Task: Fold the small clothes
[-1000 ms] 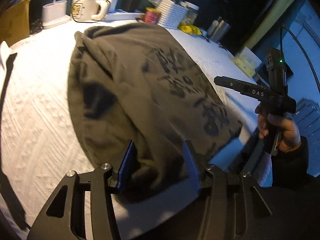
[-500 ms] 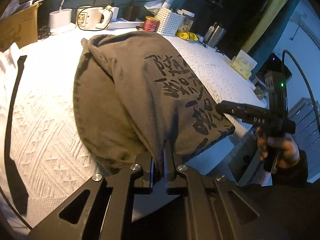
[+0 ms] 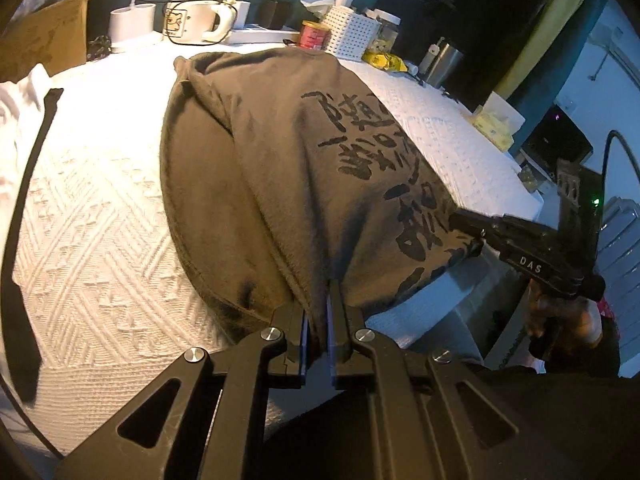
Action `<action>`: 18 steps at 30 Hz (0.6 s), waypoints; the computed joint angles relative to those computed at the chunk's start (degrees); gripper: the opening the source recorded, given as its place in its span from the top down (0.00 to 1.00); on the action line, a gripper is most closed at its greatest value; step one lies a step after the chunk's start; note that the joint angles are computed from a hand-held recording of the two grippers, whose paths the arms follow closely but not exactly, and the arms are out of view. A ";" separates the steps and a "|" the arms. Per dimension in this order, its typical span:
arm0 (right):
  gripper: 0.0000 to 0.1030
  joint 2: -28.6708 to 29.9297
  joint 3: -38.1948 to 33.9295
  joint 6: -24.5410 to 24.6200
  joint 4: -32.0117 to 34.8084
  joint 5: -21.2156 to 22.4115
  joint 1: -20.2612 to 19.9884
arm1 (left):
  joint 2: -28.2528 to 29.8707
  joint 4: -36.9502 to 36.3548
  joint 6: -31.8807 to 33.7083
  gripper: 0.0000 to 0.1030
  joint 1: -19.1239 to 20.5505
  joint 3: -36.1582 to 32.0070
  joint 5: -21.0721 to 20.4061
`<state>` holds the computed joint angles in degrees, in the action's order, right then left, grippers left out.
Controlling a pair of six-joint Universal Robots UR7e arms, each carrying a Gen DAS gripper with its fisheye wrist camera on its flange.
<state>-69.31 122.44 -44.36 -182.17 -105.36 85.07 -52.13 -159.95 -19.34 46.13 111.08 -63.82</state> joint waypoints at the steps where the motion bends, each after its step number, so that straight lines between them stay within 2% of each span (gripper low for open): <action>1: 0.94 0.08 -0.20 -0.37 0.05 -0.60 0.17 | 0.20 -0.08 0.50 0.95 -0.23 -0.10 0.16; 8: 0.95 -1.70 -0.18 -1.78 -0.84 -3.21 0.67 | 1.56 -0.42 2.11 0.95 -0.39 -1.10 -2.63; 12: 0.95 -2.15 1.90 -2.32 -2.41 -4.87 0.05 | 1.57 -1.79 3.69 0.95 -0.66 0.12 -1.96; 15: 0.95 -3.08 3.75 -1.34 -4.19 -4.31 -0.43 | 0.61 -2.55 3.37 0.94 -0.18 1.25 -2.79; 18: 0.95 -2.73 5.46 -0.96 -7.92 -4.52 -0.29 | 0.15 -3.28 3.41 0.94 -0.52 2.23 -1.94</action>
